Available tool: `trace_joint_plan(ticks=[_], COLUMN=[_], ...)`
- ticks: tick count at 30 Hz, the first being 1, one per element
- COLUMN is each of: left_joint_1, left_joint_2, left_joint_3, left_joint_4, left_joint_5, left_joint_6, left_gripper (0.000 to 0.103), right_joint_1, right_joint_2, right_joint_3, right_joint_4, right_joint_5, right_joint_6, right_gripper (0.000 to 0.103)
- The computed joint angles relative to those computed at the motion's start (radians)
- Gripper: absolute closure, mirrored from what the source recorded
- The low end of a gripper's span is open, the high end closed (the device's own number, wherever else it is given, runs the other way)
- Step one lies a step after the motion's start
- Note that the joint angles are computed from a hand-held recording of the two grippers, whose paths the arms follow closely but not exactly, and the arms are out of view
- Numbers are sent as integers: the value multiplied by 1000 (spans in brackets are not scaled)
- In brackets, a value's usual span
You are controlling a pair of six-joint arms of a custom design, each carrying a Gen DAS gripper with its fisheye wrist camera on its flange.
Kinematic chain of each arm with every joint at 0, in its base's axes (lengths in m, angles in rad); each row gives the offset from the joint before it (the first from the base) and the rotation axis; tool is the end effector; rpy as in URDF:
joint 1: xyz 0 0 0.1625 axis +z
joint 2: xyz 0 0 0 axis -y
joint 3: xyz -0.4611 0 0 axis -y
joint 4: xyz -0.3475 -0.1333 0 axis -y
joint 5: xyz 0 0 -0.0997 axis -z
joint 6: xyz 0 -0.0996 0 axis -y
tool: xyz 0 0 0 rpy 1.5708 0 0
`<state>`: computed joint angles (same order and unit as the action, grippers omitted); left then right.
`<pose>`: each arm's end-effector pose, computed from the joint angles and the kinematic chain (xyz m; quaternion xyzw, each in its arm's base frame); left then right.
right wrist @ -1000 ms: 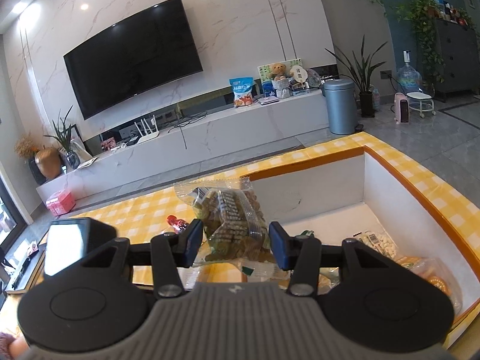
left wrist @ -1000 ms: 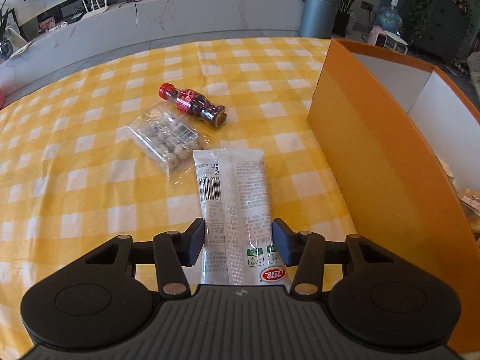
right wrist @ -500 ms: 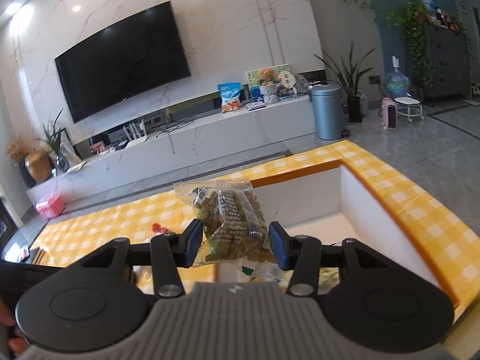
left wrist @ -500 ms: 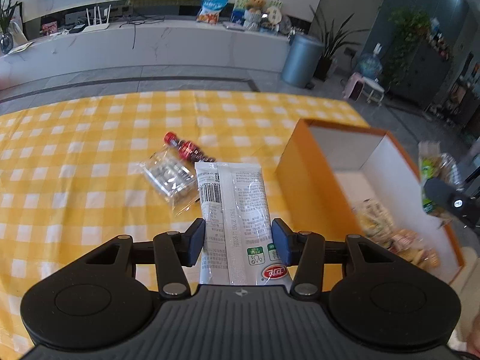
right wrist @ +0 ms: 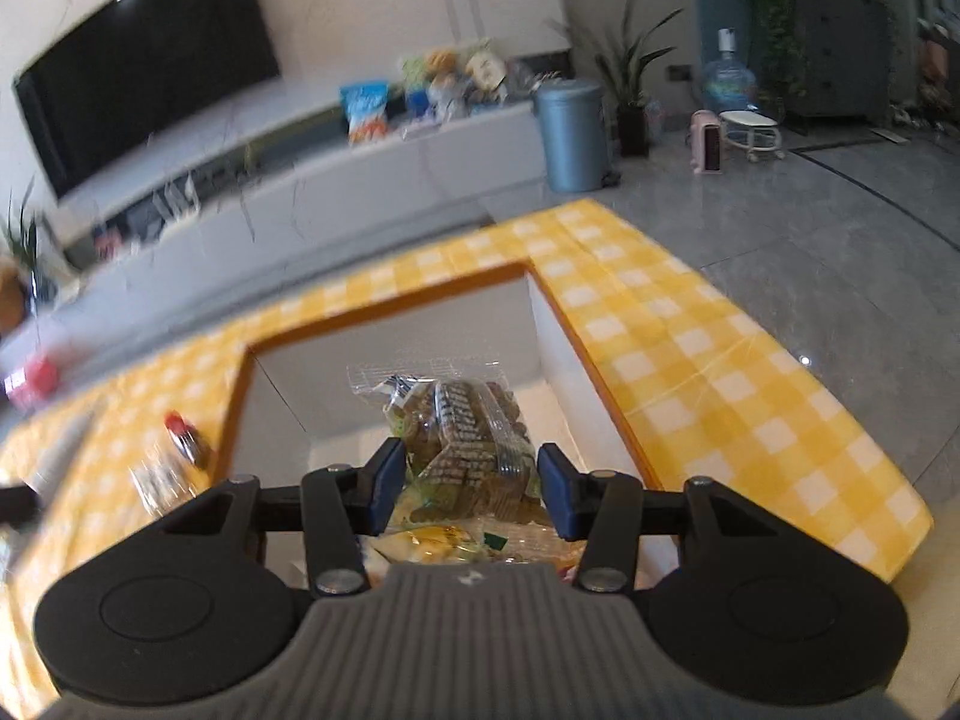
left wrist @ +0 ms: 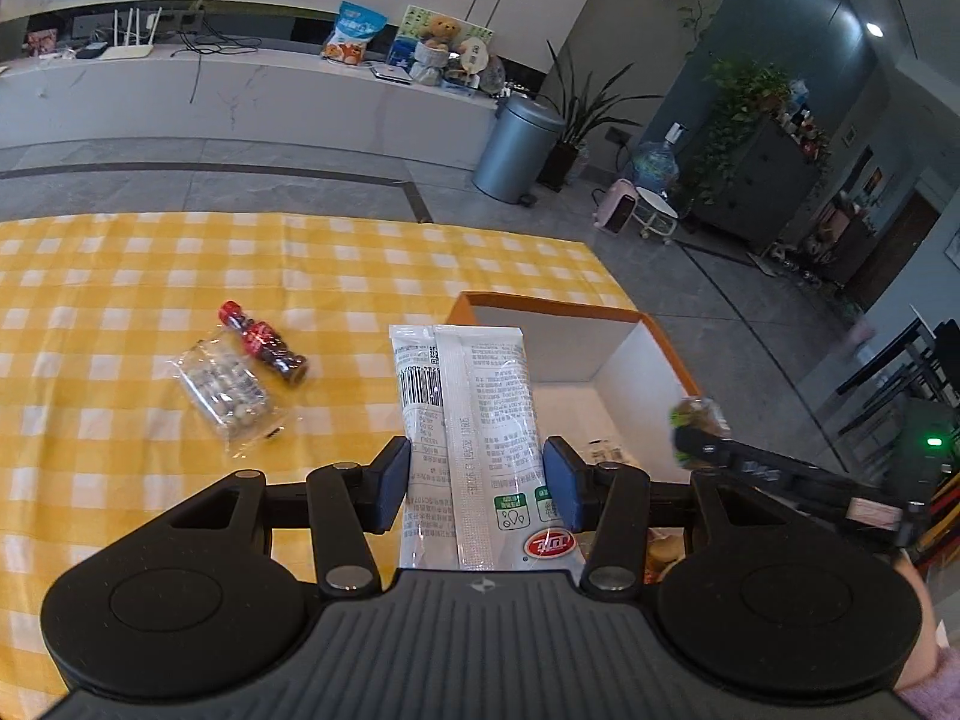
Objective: Organize snacks
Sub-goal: 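Carry the sausage bag and white bar over the orange box with both grippers, then open the right gripper then the left gripper to drop both items into the box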
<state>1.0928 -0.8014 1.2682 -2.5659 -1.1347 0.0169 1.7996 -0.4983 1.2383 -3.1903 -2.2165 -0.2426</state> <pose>-0.1951 -0.7579 0.3096 0.1761 0.9276 -0.2959 0.1450 0.2498 -0.7494 0.1747 0.0691 -0.8659 0.4017 0.2899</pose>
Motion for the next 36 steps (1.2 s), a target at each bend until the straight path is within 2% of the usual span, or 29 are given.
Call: trace_joint_plan(ticks=[2, 9, 12, 14, 16, 17, 18, 20, 22, 25, 28, 31, 34, 35, 36], left_joint_1=[-2, -9, -11, -11, -13, -14, -15, -19, -24, -33, -49, -62, -66, -66, -65], left_joint_2=[9, 42, 50, 56, 59, 62, 67, 80, 98, 126, 165, 208, 253, 266, 278], left_joint_3=[-9, -42, -52, -63, -66, -70, -77, -92, -119, -150, -181, -217, -272, -288, -301], left_joint_4=[3, 43, 53, 62, 67, 69, 70, 70, 83, 85, 81, 85, 117, 126, 129], left_joint_5=[-2, 32, 39, 40, 43, 45, 46, 58, 65, 57, 80, 95, 86, 84, 77], left_joint_6=[11, 50, 52, 51, 52, 56, 65, 73, 72, 97, 110, 98, 72, 61, 51], left_gripper=[48, 48, 48, 48, 48, 48, 48, 48, 48, 48, 48, 48, 48, 48, 48], right_joint_1=[-3, -13, -13, -14, -19, -22, -22, -16, -14, -12, -10, -11, -20, -25, -26], right_joint_2=[26, 151, 199, 229, 238, 227, 211, 183, 137, 66, 26, 14, -3, -13, -16], right_joint_3=[-48, -311, -419, -497, -533, -520, -488, -414, -308, -165, -75, -50, -40, -26, -17], right_joint_4=[40, 263, 363, 455, 521, 530, 502, 378, 237, 96, -23, -87, -74, -81, -97], right_joint_5=[-31, -84, -107, -129, -121, -97, -78, -64, -24, 47, 73, 59, 60, 75, 71], right_joint_6=[-67, -133, -142, -114, -77, -69, -64, -75, -114, -169, -232, -240, -228, -239, -267], right_gripper=[55, 55, 55, 55, 49, 33, 14, 6, 6, 5, 3, 3, 3, 6, 4])
